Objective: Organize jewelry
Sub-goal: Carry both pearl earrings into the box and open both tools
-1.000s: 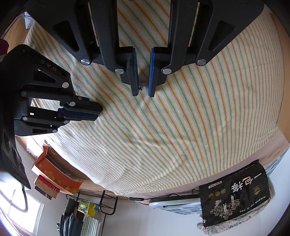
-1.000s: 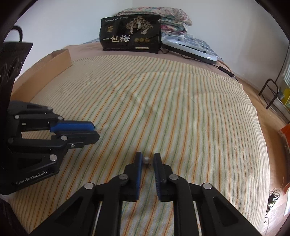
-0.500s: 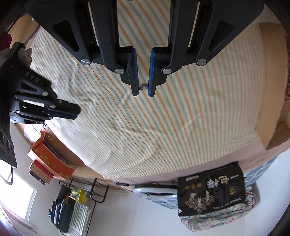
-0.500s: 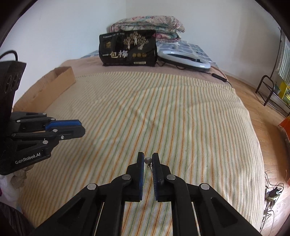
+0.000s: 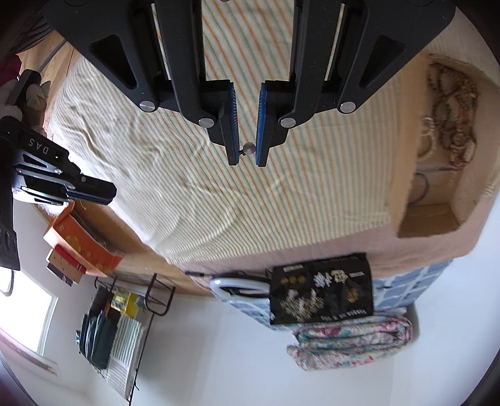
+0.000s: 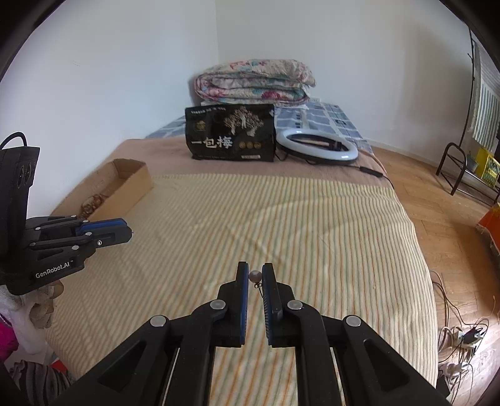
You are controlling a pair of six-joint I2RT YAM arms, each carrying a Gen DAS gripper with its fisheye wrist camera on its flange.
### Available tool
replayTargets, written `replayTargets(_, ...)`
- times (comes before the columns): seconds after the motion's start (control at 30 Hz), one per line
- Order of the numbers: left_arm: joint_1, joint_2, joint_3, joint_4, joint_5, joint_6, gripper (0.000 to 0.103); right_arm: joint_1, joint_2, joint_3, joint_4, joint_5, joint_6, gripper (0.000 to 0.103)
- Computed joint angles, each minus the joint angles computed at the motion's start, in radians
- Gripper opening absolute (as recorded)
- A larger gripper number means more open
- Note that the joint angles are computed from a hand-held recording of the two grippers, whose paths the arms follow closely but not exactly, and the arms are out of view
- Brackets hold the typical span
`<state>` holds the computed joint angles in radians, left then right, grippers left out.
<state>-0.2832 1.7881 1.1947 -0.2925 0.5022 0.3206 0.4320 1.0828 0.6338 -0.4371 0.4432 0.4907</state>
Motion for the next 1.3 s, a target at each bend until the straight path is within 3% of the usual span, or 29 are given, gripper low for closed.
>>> replayTargets(0.5,0.193,-0.095,0.053,-0.041,0.085,0.049,0.009,0.157,0.191,0.267,-0.034,0.080,0.012,0.006)
replayTargets(0.8,0.319,-0.001,0.174,-0.082,0.110,0.077,0.009,0.156,0.379,0.445,0.030,0.022,-0.042,0.006)
replayTargets(1.3,0.436,0.242,0.422,-0.123,0.070,0.070,0.009,0.128,0.776,0.807,0.101,-0.114,-0.110,0.006)
